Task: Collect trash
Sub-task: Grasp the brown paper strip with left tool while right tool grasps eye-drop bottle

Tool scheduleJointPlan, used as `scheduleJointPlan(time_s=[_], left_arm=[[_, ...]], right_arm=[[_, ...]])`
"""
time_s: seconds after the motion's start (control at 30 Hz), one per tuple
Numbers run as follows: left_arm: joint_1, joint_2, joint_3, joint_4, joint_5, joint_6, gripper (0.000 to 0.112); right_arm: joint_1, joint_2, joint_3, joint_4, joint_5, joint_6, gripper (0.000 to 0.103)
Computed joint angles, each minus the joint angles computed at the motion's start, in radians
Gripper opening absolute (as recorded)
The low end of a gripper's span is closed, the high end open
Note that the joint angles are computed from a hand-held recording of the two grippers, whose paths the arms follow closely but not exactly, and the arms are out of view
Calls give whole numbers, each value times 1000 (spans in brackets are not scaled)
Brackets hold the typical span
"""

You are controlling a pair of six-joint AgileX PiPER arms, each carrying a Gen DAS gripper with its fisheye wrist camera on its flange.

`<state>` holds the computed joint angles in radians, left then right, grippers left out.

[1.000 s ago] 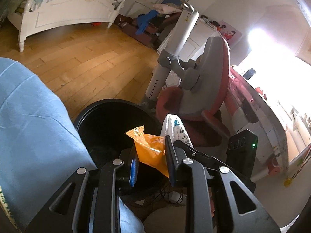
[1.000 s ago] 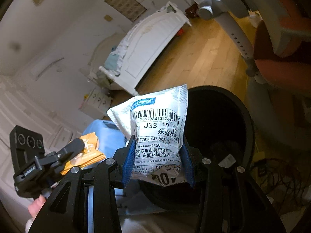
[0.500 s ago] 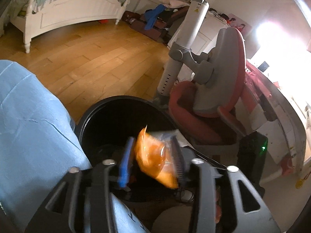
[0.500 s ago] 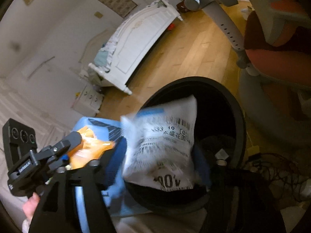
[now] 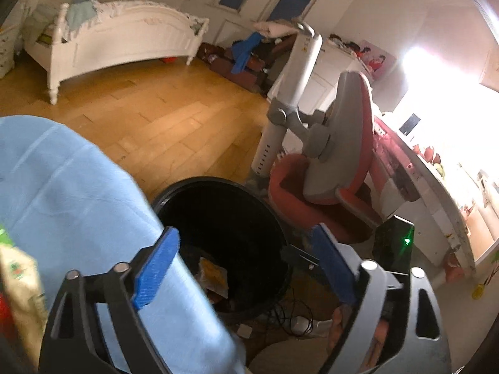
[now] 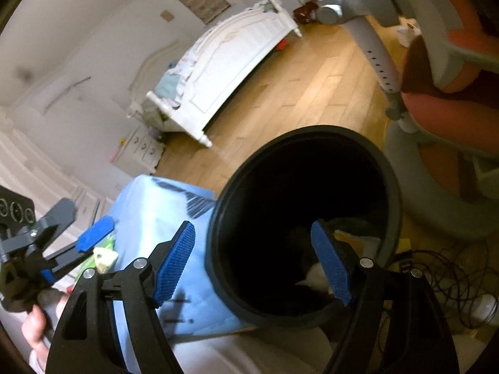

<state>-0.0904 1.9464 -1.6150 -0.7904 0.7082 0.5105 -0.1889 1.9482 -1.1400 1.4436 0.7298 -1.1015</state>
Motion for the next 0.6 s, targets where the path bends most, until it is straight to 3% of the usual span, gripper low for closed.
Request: scheduleJointPlan(time_s=[0.2,0.37,0.6], left_arm=[[104,-187,203,-83,-31,127,88],[285,-343,354,-145,-5,283,88],[599,-393,410,-150,48,509,88]], right_arm=[[106,-55,-18,-44,-8,44,80],[236,-97,-85,-146,-12,119,80],[450,-47,-374,-440,1,366,80]])
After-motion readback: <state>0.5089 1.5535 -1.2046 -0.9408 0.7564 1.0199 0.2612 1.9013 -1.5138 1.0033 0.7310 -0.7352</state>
